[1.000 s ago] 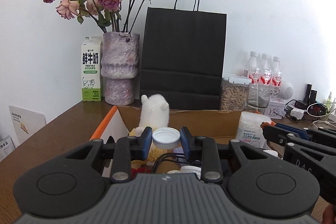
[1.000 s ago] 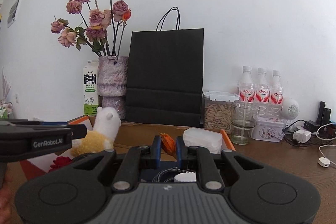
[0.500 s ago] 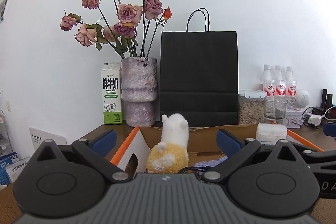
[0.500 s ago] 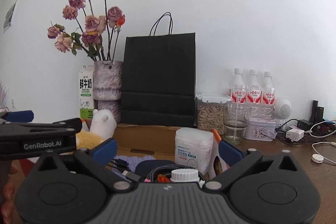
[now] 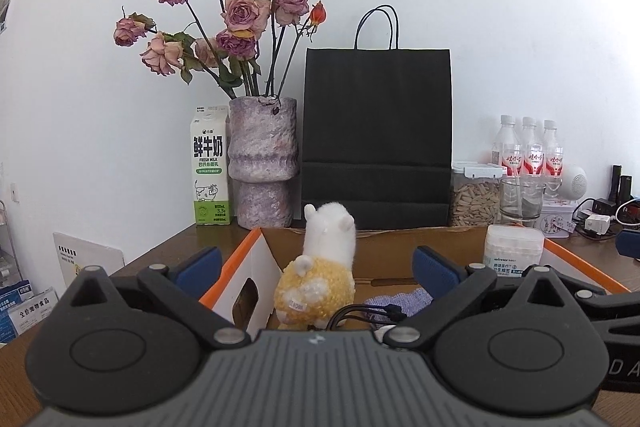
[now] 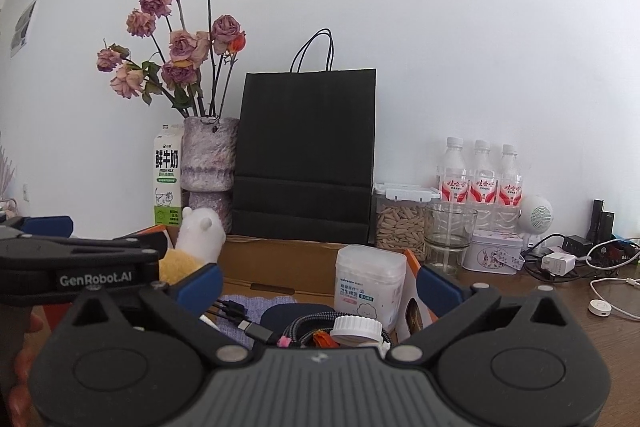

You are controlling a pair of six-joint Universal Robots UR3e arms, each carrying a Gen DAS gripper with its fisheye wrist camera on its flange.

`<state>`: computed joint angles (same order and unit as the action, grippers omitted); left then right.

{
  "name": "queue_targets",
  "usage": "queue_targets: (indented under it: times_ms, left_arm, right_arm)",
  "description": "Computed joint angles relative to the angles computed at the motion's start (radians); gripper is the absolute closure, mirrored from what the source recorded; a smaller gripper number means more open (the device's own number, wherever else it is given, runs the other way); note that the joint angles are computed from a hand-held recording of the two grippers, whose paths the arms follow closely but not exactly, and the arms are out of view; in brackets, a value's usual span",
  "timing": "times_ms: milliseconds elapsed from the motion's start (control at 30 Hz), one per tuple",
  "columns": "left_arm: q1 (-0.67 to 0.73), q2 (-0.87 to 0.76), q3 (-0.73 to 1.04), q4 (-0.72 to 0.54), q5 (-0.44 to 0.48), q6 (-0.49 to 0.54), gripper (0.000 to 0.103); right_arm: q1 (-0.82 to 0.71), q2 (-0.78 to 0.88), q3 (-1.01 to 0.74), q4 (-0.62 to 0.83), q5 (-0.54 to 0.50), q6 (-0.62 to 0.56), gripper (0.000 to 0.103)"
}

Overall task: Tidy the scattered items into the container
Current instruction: 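Withdraw both grippers from the box toward the last cap and black cable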

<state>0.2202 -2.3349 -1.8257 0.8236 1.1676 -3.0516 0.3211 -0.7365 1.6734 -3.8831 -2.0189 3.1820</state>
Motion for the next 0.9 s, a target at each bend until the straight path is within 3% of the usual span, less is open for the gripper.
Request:
queue_targets:
  times_ms: [533,900]
  left_arm:
    - [0.026,0.017,-0.076,0.047,0.008,-0.021,0.000]
    - [0.121,0.066,-0.246,0.179,-0.074,-0.008,0.000]
  right_arm:
    - [0.021,0.030,-0.011,-0.036,-0.012,-0.042,0.000]
    - [0.086,0.023,0.053,-0.121,-0.099,-0.054,0.000]
